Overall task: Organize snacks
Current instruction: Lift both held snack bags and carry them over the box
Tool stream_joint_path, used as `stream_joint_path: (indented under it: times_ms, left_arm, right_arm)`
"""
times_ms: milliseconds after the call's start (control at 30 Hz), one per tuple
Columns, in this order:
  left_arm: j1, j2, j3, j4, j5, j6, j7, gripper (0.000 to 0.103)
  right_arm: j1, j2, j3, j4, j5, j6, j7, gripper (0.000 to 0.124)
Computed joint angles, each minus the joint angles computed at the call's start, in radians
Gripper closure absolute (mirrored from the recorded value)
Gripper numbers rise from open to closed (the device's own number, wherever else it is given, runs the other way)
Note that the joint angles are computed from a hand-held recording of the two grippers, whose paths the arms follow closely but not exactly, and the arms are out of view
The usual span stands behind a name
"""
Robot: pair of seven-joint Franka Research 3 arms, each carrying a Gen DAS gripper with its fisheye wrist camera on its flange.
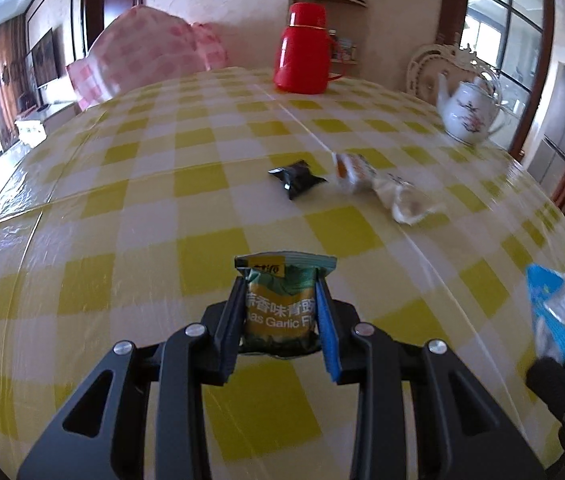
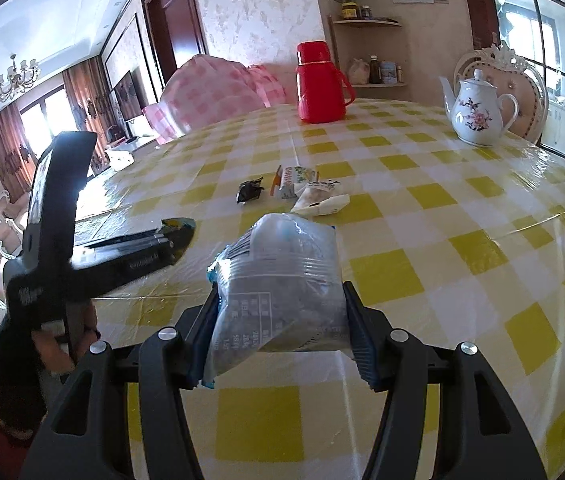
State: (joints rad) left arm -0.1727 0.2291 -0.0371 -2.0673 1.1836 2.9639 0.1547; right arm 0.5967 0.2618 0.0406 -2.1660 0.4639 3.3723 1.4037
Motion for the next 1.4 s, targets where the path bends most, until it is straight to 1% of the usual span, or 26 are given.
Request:
stream_joint_path:
  times_ms: [67, 167, 267, 367, 400, 433, 567, 633, 733, 767, 900, 933, 1000, 1067, 1200, 1300, 1400]
  left_arm:
    - [-0.011, -0.027, 0.004, -0.030, 0.048, 0.005, -0.053, 0.069]
    - [-0.008, -0.058, -0.004, -0.069, 0.110, 0.016, -0.118, 0.069]
    - [0.003, -0.086, -0.021, -0.098, 0.168, 0.014, -0.179, 0.069]
    - [0.013, -0.113, -0.043, -0.127, 0.205, -0.010, -0.223, 0.069]
    - [0.019, -0.120, -0.049, -0.137, 0.213, -0.011, -0.237, 0.069]
    - [0.026, -0.128, -0.053, -0.147, 0.225, -0.006, -0.256, 0.069]
    - [0.048, -0.166, -0.070, -0.193, 0.280, -0.011, -0.340, 0.069]
    - [0.058, -0.192, -0.079, -0.216, 0.319, -0.012, -0.391, 0.069]
    - [0.070, -0.238, -0.096, -0.260, 0.366, -0.013, -0.453, 0.069]
    - [0.073, -0.263, -0.101, -0.283, 0.393, -0.011, -0.487, 0.069]
    - [0.079, -0.338, -0.122, -0.355, 0.447, -0.016, -0.556, 0.069]
    - [0.080, -0.355, -0.125, -0.374, 0.445, -0.017, -0.555, 0.069]
    - [0.080, -0.396, -0.131, -0.420, 0.405, -0.022, -0.509, 0.069]
    - [0.083, -0.436, -0.138, -0.460, 0.371, -0.028, -0.474, 0.069]
    - [0.095, -0.537, -0.155, -0.549, 0.313, -0.048, -0.413, 0.069]
    - [0.114, -0.611, -0.162, -0.611, 0.276, -0.044, -0.380, 0.069]
    - [0.134, -0.692, -0.168, -0.678, 0.224, -0.039, -0.326, 0.069]
  right_arm:
    - [0.007, -0.007, 0.001, -0.011, 0.002, 0.011, -0.001, 0.068]
    - [0.012, -0.015, 0.006, -0.027, 0.012, 0.027, -0.004, 0.068]
    - [-0.066, -0.029, 0.090, -0.061, -0.026, 0.051, 0.039, 0.068]
    - [-0.084, -0.038, 0.115, -0.085, -0.041, 0.064, 0.070, 0.068]
    - [-0.087, -0.040, 0.119, -0.090, -0.044, 0.068, 0.079, 0.068]
    - [-0.104, -0.044, 0.135, -0.099, -0.059, 0.072, 0.099, 0.068]
    - [-0.177, -0.062, 0.200, -0.139, -0.144, 0.093, 0.202, 0.068]
    - [-0.200, -0.077, 0.222, -0.166, -0.193, 0.112, 0.262, 0.068]
    - [-0.254, -0.098, 0.265, -0.208, -0.325, 0.136, 0.390, 0.068]
    - [-0.261, -0.104, 0.272, -0.220, -0.362, 0.140, 0.424, 0.068]
    - [-0.229, -0.122, 0.256, -0.250, -0.429, 0.148, 0.483, 0.068]
    - [-0.231, -0.125, 0.257, -0.255, -0.460, 0.148, 0.509, 0.068]
    - [-0.221, -0.133, 0.252, -0.265, -0.499, 0.148, 0.541, 0.068]
    - [-0.192, -0.141, 0.238, -0.272, -0.495, 0.147, 0.537, 0.068]
    - [-0.163, -0.151, 0.231, -0.283, -0.516, 0.143, 0.550, 0.068]
    - [-0.129, -0.159, 0.222, -0.286, -0.491, 0.133, 0.524, 0.068]
    - [-0.117, -0.160, 0.226, -0.284, -0.500, 0.123, 0.523, 0.068]
